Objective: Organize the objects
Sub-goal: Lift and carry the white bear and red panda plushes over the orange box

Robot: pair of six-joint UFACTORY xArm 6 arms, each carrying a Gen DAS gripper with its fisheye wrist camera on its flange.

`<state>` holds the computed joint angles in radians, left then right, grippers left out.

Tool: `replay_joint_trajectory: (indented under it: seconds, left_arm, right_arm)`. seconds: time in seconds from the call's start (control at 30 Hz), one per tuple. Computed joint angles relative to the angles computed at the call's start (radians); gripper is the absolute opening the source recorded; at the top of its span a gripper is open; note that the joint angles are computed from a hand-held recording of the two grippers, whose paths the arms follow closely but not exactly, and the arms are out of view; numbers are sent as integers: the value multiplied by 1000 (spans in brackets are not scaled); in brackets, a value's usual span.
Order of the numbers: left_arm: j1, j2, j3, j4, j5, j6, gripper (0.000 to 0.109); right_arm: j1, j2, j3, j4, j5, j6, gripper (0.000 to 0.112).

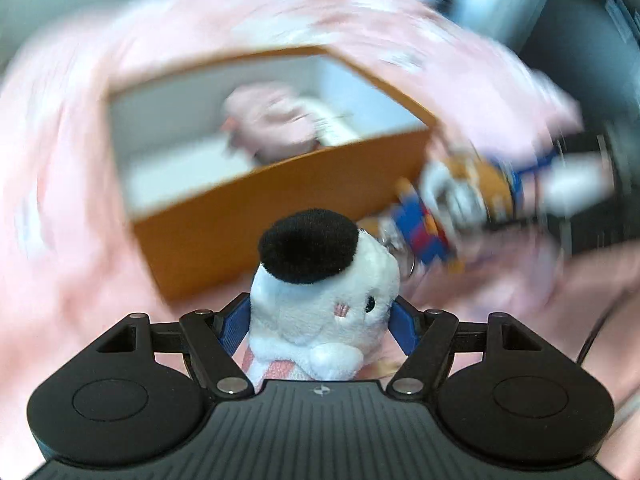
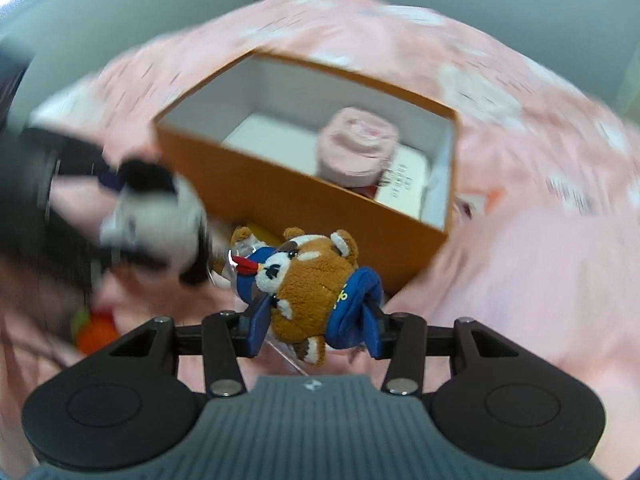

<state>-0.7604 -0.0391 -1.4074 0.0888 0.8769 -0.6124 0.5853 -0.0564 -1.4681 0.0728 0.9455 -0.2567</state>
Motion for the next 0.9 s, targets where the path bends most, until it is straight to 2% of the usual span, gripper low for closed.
replay_joint_trajectory:
  seconds: [0.07, 0.1, 0.17, 0.27, 0.33, 0.43, 0.57, 0.63, 0.7, 0.8, 0.9]
  left_arm:
    - [39, -36, 67, -117, -79, -114, 82]
    - [47, -54, 105, -136, -124, -164, 82]
    - [53, -57, 133, -118, -167, -271, 82]
    - [56, -61, 172, -102, -198, -363, 82]
    - [64, -52, 182, -104, -219, -386, 82]
    - [72, -28, 180, -49, -222, -437, 82]
    - [55, -25, 178, 40, -190, -442, 82]
    - [39, -18, 157, 122, -158, -458, 78]
    - [15, -23, 139, 232, -120, -482, 77]
    - [-11, -20, 104, 322, -66, -468, 78]
    - [-16, -7, 74, 275, -58, -380, 78]
  right_arm:
    - [-6, 71, -118, 16, 126, -137, 49]
    - [-10, 105, -169, 21, 176, -198, 49]
    - [-8, 168, -247, 17, 246, -295, 49]
    - [-2, 253, -332, 32, 302, -360, 49]
    - [-1, 287, -350, 58, 289, -357, 50]
    - [-6, 290, -308, 98, 199, -313, 51]
    - [-4, 233, -170, 72, 20, -130, 55]
    - [6, 202, -101, 0, -70, 15, 64]
    - [10, 165, -37, -78, -133, 171, 66]
    - [6, 108, 36, -102, -195, 353, 66]
    - [1, 63, 83, -86, -206, 513, 66]
